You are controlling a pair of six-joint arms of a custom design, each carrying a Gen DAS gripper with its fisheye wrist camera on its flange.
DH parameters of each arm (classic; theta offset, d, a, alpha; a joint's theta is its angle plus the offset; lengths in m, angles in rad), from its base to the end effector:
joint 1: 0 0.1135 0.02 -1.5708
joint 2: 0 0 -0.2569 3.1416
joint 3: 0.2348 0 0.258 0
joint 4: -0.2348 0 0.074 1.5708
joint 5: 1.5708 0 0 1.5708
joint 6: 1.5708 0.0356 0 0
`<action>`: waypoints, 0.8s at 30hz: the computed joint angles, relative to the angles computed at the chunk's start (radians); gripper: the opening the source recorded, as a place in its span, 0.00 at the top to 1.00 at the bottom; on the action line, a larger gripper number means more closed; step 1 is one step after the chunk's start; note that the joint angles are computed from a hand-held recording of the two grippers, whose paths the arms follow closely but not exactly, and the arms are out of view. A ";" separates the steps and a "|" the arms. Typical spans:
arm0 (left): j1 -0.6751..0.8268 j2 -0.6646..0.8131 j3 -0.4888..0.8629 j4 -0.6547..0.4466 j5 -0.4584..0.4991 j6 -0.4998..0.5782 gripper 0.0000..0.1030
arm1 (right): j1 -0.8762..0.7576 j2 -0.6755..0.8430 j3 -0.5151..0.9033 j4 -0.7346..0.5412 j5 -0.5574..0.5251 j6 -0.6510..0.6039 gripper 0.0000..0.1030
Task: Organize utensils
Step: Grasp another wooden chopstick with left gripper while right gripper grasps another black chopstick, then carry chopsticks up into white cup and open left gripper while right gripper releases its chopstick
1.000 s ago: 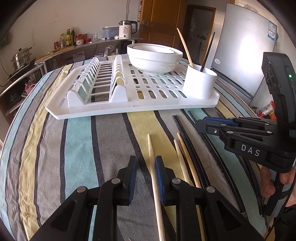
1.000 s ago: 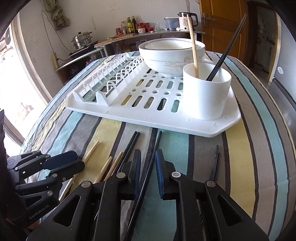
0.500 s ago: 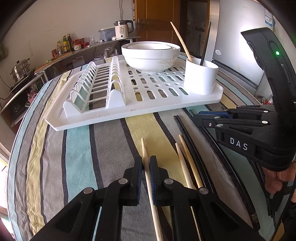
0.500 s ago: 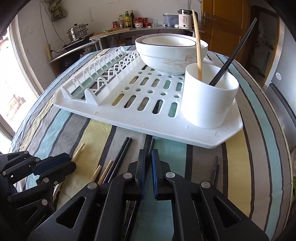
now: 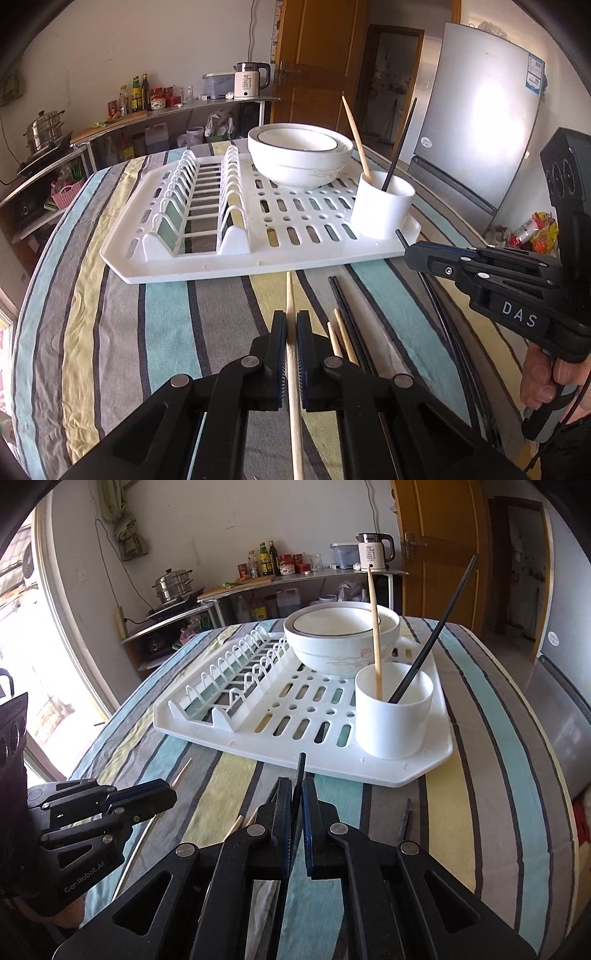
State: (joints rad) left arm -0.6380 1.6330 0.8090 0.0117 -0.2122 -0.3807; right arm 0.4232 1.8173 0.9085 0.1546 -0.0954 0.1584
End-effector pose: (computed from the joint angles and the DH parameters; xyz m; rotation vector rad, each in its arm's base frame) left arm 0.2658 -0.1877 0.1476 0.2044 2.3640 -0.2403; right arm 0.3305 0.1526 0.1267 -0.3591 2.3279 0.3998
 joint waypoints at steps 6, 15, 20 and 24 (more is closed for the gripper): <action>-0.002 -0.160 -0.044 -0.021 -0.010 -0.001 0.95 | -0.001 -0.180 -0.100 0.029 0.001 0.006 0.95; -0.025 -0.351 -0.100 -0.031 -0.034 -0.012 0.95 | 0.015 -0.434 -0.211 0.028 0.033 0.011 0.96; -0.045 -0.383 -0.108 -0.039 -0.036 -0.019 0.95 | 0.024 -0.486 -0.235 0.018 0.043 0.010 0.96; -0.053 -0.397 -0.120 -0.041 -0.026 -0.029 0.95 | 0.025 -0.491 -0.239 0.019 0.042 0.011 0.96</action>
State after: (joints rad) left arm -0.6906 1.2365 0.6892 -0.0292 -0.2385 -0.4094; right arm 0.4482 1.3265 0.6691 0.1738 -0.0537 0.1695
